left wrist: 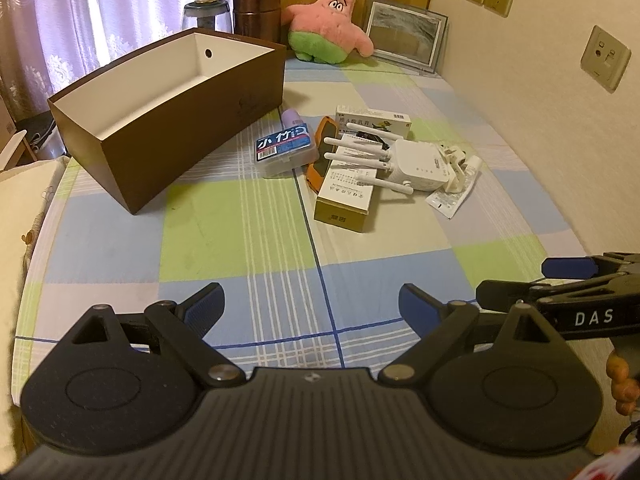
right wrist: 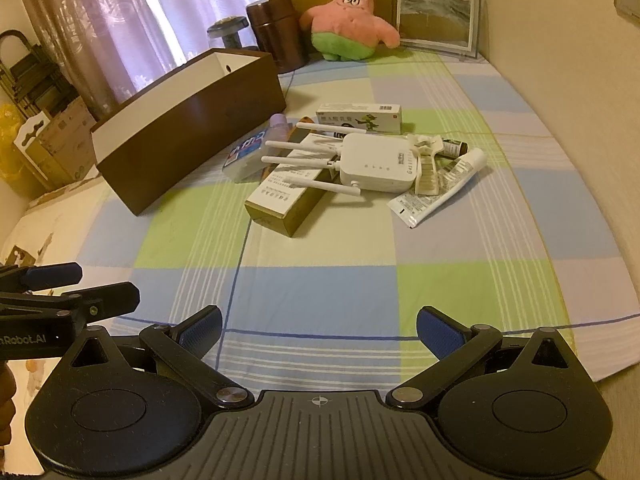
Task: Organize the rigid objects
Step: 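Move the left tool toward the white medicine box under the repeater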
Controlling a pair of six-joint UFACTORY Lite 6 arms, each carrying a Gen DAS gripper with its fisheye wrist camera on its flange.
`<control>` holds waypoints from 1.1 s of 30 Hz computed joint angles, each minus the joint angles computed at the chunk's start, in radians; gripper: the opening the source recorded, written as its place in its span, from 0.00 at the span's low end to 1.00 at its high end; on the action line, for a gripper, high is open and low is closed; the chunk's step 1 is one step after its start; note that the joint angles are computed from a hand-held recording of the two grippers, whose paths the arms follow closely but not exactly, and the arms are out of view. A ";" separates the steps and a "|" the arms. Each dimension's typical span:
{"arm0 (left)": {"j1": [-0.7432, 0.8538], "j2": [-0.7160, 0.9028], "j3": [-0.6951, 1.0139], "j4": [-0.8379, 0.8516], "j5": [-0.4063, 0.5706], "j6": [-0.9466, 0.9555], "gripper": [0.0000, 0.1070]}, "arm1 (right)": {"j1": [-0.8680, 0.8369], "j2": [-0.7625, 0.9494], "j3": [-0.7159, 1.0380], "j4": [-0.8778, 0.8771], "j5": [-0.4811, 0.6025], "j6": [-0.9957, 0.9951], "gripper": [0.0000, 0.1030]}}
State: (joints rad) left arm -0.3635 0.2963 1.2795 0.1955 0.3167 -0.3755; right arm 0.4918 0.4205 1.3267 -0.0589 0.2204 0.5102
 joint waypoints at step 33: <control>0.038 0.712 0.882 -0.293 0.200 0.524 0.83 | -0.121 0.293 0.260 -0.119 -0.062 0.142 0.90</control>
State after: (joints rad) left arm -0.3251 1.0083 2.1616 -0.0970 0.5168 0.1487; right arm 0.3713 0.7134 1.5870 -0.1777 0.1581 0.6524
